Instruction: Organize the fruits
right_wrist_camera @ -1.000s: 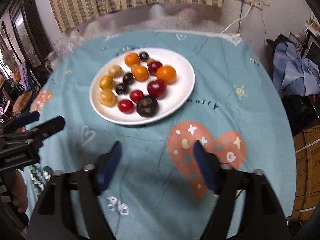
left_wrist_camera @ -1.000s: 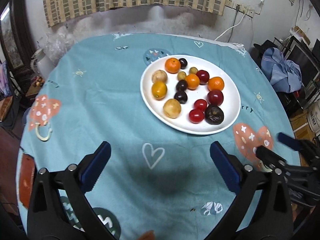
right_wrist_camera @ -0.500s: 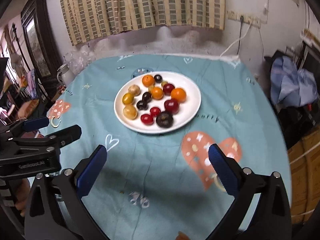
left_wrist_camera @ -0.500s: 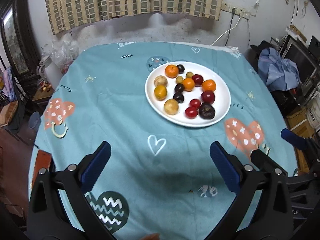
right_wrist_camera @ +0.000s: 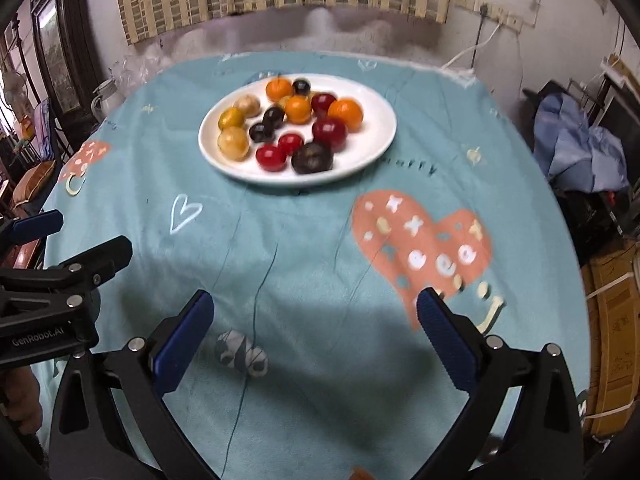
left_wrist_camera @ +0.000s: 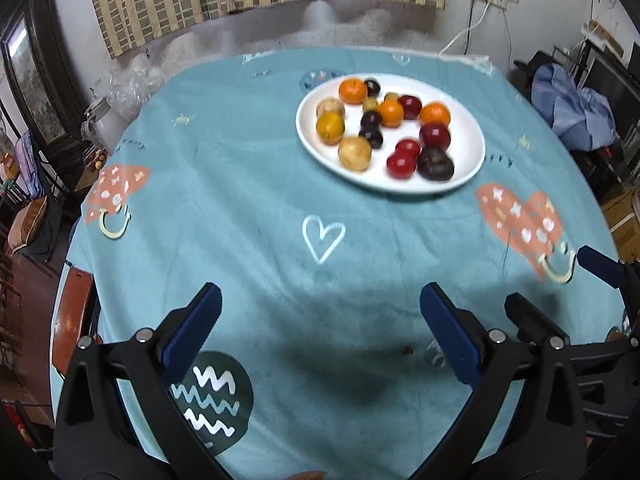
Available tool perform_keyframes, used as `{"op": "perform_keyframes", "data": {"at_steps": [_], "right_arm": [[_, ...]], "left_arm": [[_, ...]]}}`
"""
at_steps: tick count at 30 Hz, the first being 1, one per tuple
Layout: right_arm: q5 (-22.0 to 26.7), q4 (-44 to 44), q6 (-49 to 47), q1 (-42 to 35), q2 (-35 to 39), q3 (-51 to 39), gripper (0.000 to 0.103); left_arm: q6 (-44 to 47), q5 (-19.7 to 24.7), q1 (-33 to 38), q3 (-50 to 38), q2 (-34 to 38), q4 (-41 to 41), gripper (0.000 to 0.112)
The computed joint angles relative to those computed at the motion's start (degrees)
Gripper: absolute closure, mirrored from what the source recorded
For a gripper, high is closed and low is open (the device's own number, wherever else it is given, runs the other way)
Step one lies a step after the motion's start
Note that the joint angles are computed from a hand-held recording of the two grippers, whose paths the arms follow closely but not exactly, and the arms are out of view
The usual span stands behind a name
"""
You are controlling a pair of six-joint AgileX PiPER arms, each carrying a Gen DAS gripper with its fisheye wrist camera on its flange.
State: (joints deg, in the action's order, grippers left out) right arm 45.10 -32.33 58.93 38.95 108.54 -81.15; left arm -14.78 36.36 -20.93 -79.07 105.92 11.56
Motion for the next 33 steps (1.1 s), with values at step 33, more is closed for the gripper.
{"op": "perform_keyframes", "data": {"at_steps": [33], "right_arm": [[8.8, -0.7, -7.0, -1.1, 3.0, -18.0, 0.002]], "left_arm": [[3.3, 9.1, 1.6, -17.9, 2.5, -2.7, 0.012]]}}
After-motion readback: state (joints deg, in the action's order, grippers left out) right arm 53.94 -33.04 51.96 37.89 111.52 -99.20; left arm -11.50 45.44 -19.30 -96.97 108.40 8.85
